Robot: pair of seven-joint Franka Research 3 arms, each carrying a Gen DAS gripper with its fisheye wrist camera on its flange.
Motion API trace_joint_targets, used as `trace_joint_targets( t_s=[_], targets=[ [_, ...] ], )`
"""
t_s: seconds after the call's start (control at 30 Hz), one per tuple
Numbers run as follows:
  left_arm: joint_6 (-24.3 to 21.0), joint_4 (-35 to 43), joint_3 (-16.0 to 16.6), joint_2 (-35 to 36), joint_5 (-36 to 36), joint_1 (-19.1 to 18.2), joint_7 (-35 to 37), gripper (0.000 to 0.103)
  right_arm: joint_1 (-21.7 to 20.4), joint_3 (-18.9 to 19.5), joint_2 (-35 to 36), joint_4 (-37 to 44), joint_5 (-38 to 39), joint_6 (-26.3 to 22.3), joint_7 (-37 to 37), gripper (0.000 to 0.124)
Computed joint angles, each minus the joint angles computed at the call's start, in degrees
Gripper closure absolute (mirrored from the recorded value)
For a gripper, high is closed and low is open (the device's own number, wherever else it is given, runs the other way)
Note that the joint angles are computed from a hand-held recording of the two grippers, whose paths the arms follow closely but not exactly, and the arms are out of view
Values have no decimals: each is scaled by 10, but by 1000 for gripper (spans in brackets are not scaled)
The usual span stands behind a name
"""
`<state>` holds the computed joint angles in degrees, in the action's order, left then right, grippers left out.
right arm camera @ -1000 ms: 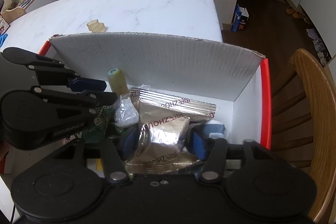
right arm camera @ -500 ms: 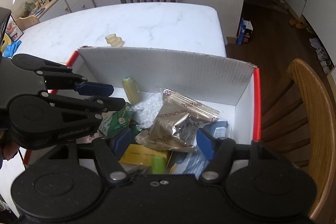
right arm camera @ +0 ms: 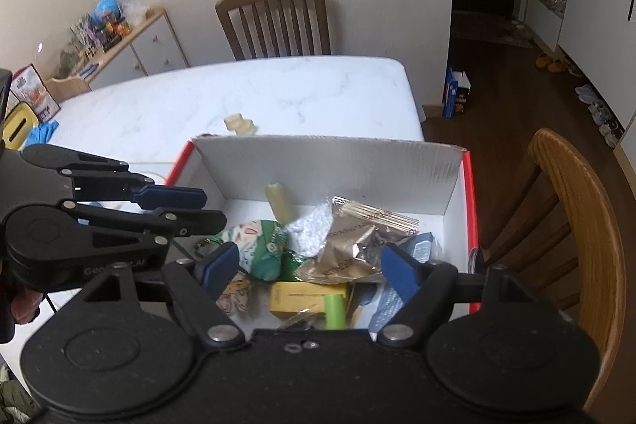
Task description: Organize objects
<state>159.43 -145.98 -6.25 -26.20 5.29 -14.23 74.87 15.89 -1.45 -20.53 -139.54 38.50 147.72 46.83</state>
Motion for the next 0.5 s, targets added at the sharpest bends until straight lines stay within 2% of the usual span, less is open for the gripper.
trace_joint_targets(
  t_s=[0.13,0.2,0.27,0.3,0.5],
  targets=[
    [14,-31,16,-42,-13,-12,15,80,8,5,-34,-28,13,19,10,42],
    [18,-45,23,-64,-17,-17,21,70,15,6,-53,-43,20,29,18,41],
    [27,-61,25,-87,-18,-18,21,42,20,10,-72,-59,21,42,30,39],
    [34,-70,27,-98,-18,-19,22,38,22,13,-80,-66,19,49,37,39],
    [32,-103,47,-154,-21,-40,42,33,42,23,-125,-102,5,84,83,36]
  ],
)
